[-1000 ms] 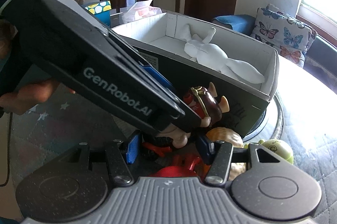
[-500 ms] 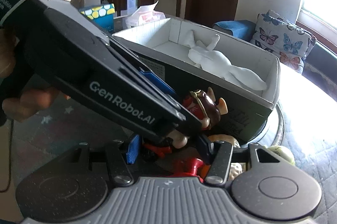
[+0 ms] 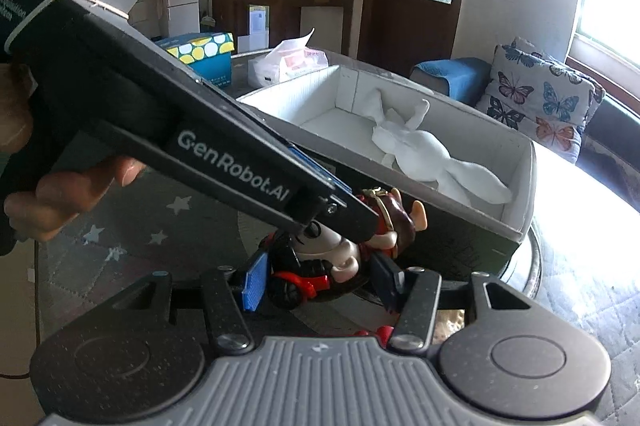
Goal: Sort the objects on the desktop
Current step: 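Position the left gripper fingers around the doll and close on it, then lift the cartoon boy doll up with the left gripper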
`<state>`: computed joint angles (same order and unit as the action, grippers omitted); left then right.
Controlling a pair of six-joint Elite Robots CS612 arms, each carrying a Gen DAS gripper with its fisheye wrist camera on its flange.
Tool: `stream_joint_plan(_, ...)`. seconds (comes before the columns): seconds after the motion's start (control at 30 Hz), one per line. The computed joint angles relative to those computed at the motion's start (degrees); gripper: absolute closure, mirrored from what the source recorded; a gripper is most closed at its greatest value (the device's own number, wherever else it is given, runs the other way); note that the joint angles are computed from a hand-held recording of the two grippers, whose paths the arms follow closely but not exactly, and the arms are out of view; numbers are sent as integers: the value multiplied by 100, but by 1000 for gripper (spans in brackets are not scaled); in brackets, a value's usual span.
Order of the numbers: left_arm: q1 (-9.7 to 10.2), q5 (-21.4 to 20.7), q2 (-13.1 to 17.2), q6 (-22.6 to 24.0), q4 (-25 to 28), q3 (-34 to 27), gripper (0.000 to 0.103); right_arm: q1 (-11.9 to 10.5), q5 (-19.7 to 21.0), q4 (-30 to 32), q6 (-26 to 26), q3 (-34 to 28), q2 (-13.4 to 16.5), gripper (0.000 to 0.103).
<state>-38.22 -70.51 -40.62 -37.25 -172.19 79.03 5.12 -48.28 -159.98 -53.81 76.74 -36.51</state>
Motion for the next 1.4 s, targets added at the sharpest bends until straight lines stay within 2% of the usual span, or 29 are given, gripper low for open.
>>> stream_joint_plan(0.23,-20,129,-93,5,-71,73,79,-6,159,-102,-27,20,-49,49)
stream_joint_plan(0.37,-12,76,-97,-163,30,87,76,0,165,-76,-81,34,-44,49)
stream_joint_plan(0.57,7,-158,-83,-346,238,137,76,-13,179,443,-360,42,-30,49)
stream_joint_plan(0.7,13,-241,-88,-454,294,171,74,-22,205,640,-305,3,-4,49)
stream_joint_plan(0.87,-19,-144,-136,-654,256,269,72,-29,188,774,-204,-56,12,48)
stream_joint_plan(1.2,-151,128,-335,-1193,-116,699,72,-67,147,861,-323,19,-57,47)
stream_joint_plan(1.4,-213,204,-432,-1574,-491,964,72,-74,299,959,-435,77,-97,47)
